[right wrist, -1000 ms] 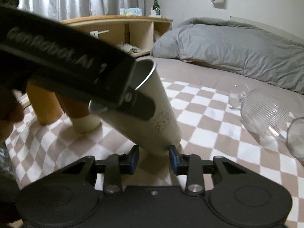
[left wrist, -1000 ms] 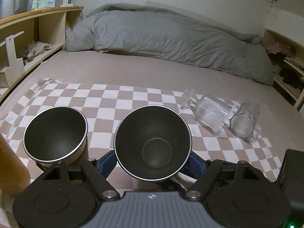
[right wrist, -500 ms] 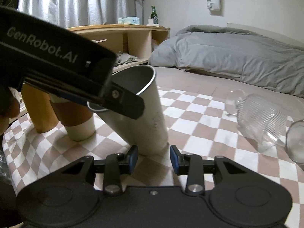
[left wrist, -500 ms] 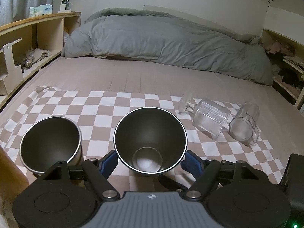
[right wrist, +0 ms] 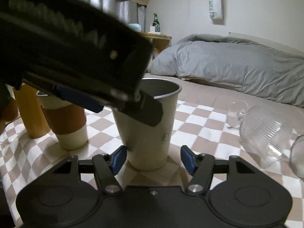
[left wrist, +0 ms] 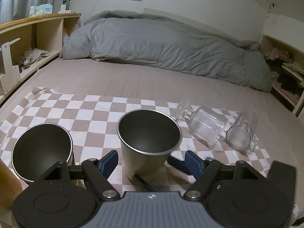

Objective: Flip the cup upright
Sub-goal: 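Lower the upright cup onto the cloth with the left gripper while the right gripper steadies its base, then open both grippers and withdraw them from the upright cup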

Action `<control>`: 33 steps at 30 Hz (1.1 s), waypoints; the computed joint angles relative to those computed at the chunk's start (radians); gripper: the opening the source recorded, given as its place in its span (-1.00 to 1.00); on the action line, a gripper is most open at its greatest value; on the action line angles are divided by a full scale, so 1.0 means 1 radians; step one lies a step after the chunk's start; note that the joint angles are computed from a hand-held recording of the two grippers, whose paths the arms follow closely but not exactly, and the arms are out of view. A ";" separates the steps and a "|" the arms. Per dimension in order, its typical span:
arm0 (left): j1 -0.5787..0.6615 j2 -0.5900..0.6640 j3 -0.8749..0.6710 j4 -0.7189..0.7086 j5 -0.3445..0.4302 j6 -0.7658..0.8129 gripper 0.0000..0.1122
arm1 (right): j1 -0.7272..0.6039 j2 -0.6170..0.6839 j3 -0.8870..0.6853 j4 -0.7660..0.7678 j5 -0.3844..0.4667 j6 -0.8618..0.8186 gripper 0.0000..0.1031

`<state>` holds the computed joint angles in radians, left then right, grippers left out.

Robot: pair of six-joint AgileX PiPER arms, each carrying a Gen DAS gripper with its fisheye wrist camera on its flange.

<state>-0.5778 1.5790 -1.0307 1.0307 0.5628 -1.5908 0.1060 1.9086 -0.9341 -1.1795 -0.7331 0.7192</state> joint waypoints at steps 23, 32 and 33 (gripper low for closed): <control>-0.038 -0.159 0.107 0.034 0.036 -0.025 0.37 | 0.079 -0.002 0.050 0.057 -0.027 -0.128 0.18; -0.099 -0.225 0.135 0.055 0.133 -0.038 0.40 | 0.000 -0.103 0.059 -0.094 -0.025 0.152 0.62; -0.109 -0.237 0.139 0.051 0.149 -0.034 0.40 | -0.019 -0.130 0.064 -0.134 -0.030 0.209 0.65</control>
